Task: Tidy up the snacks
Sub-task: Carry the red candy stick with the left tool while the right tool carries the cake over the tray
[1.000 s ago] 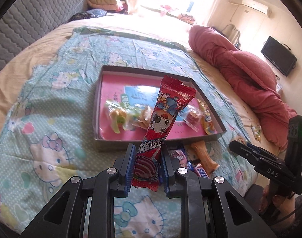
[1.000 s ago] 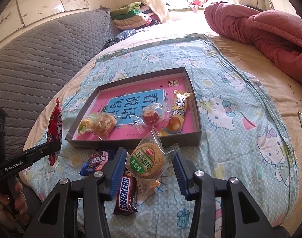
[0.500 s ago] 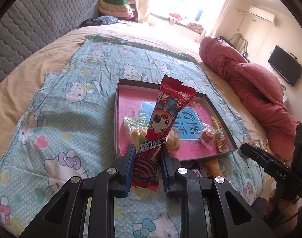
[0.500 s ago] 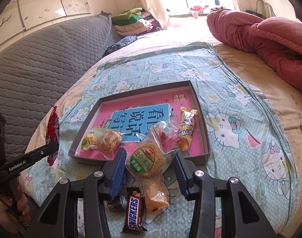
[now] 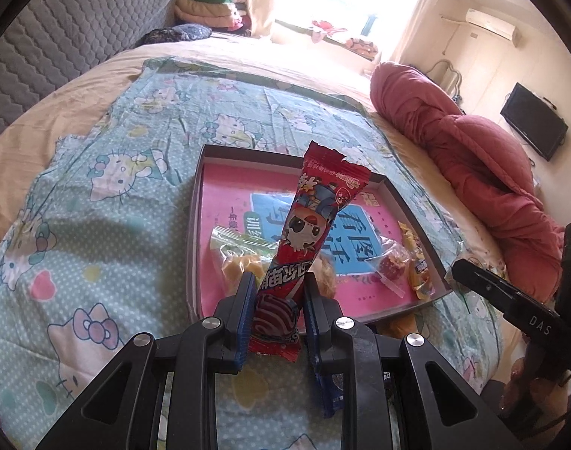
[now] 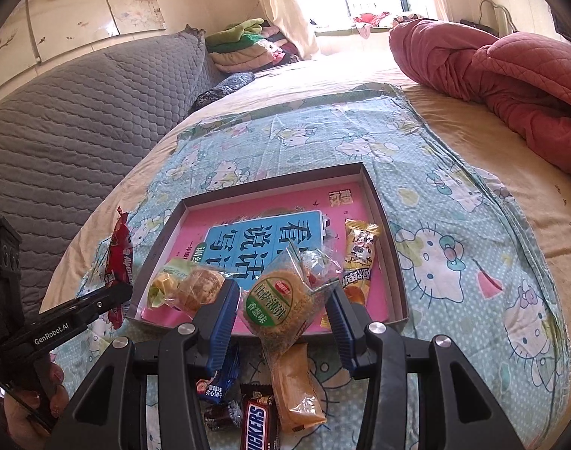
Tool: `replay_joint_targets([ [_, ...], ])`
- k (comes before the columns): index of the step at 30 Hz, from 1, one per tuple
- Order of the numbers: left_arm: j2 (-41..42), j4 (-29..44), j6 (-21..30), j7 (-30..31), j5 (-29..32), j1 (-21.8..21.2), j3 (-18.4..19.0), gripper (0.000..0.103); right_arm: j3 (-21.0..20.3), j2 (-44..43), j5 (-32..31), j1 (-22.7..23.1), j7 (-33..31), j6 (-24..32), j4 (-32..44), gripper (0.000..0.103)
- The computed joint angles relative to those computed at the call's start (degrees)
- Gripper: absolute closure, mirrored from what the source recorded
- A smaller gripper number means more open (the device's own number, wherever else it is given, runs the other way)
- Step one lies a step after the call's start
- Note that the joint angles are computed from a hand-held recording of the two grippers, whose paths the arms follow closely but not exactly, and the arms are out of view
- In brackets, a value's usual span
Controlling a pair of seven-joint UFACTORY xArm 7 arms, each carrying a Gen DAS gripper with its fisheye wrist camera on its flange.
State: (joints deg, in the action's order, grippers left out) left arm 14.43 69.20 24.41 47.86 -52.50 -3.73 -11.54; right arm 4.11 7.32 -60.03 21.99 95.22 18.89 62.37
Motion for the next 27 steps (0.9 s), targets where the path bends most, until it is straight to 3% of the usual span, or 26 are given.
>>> replay_joint_targets([
  [27,5.6,3.52,0.05,-3.02,7.58,0.65,-2.61,0.078,-3.28,6.94,8.54,2.12,-7.05,3.28,6.02,0.055],
])
